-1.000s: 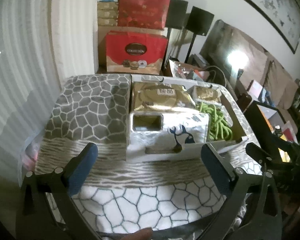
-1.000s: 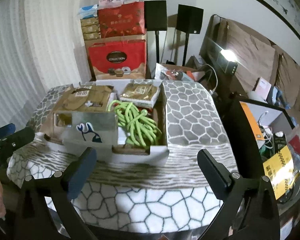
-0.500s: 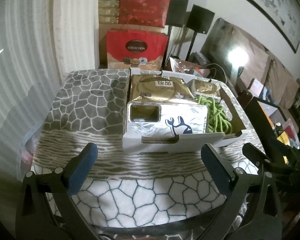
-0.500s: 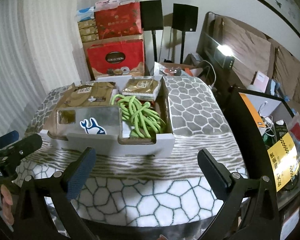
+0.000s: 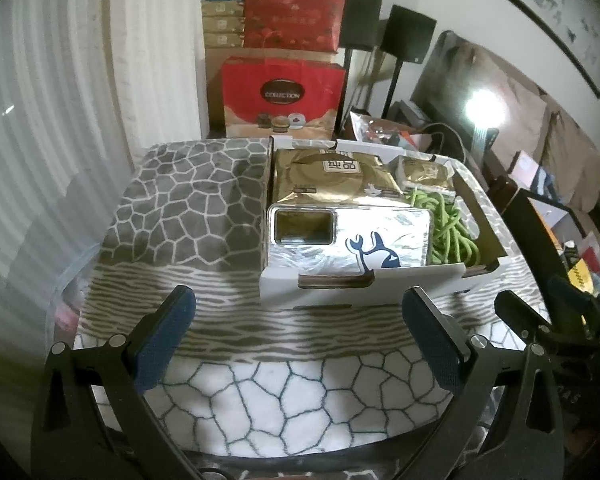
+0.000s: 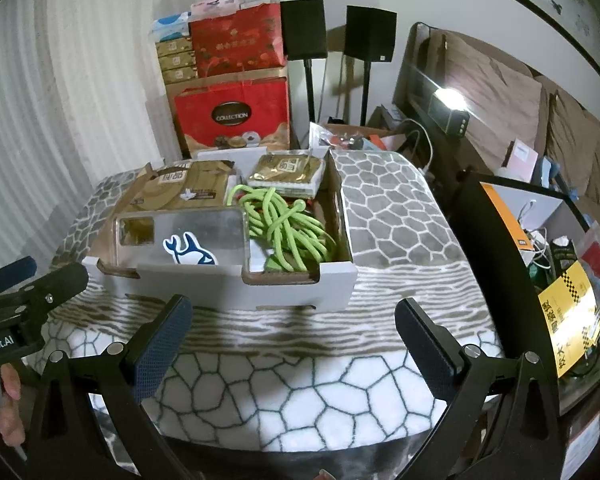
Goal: Organize objects
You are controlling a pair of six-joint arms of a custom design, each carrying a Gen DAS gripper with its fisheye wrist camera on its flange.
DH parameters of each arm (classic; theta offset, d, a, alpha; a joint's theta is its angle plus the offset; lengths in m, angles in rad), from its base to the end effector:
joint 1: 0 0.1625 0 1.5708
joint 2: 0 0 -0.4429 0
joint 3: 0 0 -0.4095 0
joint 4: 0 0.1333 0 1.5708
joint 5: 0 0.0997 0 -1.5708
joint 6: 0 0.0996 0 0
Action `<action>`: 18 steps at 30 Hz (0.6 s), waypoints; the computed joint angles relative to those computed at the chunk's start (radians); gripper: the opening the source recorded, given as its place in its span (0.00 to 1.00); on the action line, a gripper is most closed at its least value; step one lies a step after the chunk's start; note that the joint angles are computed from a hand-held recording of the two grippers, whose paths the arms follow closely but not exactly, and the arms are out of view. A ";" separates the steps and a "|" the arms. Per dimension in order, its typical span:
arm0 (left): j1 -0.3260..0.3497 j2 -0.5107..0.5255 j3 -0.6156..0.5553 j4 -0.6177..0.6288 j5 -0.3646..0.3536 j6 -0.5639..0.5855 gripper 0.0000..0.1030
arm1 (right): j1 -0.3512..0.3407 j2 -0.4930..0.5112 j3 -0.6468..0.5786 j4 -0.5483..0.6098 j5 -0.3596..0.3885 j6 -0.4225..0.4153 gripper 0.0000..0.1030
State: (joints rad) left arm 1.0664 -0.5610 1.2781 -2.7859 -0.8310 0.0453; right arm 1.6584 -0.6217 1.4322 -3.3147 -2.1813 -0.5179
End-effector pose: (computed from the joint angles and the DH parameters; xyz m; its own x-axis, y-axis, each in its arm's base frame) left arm -0.2142 -0.8028 0.1120 -0.7822 0.1098 -0.6133 0.4605 0.7649 -0.4504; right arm 0.1430 -0.7575 0.1553 -0.7184 0.0430 0.6943 -0.4693 0.7068 -0.5294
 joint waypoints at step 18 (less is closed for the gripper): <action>-0.001 0.000 0.000 0.004 0.008 -0.004 1.00 | 0.002 0.002 -0.006 0.010 -0.006 0.014 0.99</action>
State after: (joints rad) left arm 1.0658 -0.5613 1.2785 -2.7818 -0.8227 0.0414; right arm 1.6602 -0.6202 1.4262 -3.3042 -2.1870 -0.5044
